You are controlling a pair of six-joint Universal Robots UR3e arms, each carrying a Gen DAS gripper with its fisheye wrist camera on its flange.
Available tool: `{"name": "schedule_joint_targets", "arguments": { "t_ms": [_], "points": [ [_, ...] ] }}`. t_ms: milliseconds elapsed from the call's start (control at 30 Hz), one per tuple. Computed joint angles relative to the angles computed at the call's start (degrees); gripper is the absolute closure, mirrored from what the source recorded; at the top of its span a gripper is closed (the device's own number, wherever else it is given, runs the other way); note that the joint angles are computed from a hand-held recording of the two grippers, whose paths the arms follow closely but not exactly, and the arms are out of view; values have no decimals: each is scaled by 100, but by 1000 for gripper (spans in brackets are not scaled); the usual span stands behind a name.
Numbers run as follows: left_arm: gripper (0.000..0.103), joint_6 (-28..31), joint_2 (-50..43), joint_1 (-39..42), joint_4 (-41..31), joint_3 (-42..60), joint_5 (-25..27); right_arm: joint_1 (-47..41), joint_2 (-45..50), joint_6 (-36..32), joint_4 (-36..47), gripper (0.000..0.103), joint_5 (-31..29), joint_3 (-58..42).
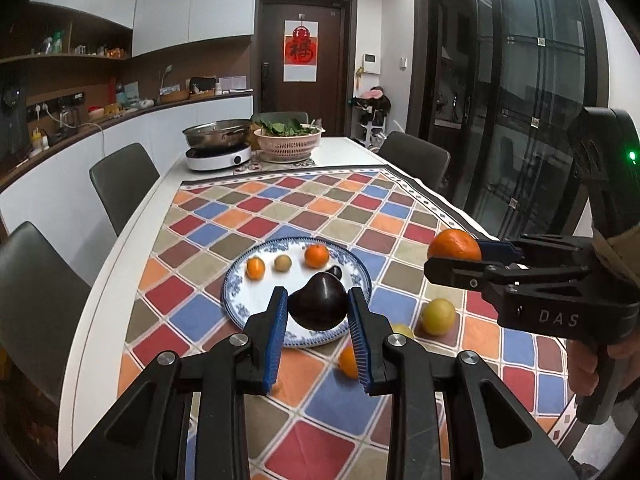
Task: Organize fruits
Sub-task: 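Carry the plum over the plate while the right tool carries the mandarin there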
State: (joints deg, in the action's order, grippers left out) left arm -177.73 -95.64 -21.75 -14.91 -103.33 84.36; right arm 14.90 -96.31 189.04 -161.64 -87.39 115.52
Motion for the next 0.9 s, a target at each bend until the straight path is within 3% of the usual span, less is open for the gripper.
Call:
{"name": "schedule_joint_targets", "arguments": {
  "t_ms": [300, 900],
  "points": [
    [73, 231, -580, 399, -519, 918, -362, -112, 976, -377, 488, 61, 240, -1298],
    [73, 912, -2627, 934, -2230, 3522, -982, -371, 3456, -959, 2360, 61, 712, -4396]
  ]
}}
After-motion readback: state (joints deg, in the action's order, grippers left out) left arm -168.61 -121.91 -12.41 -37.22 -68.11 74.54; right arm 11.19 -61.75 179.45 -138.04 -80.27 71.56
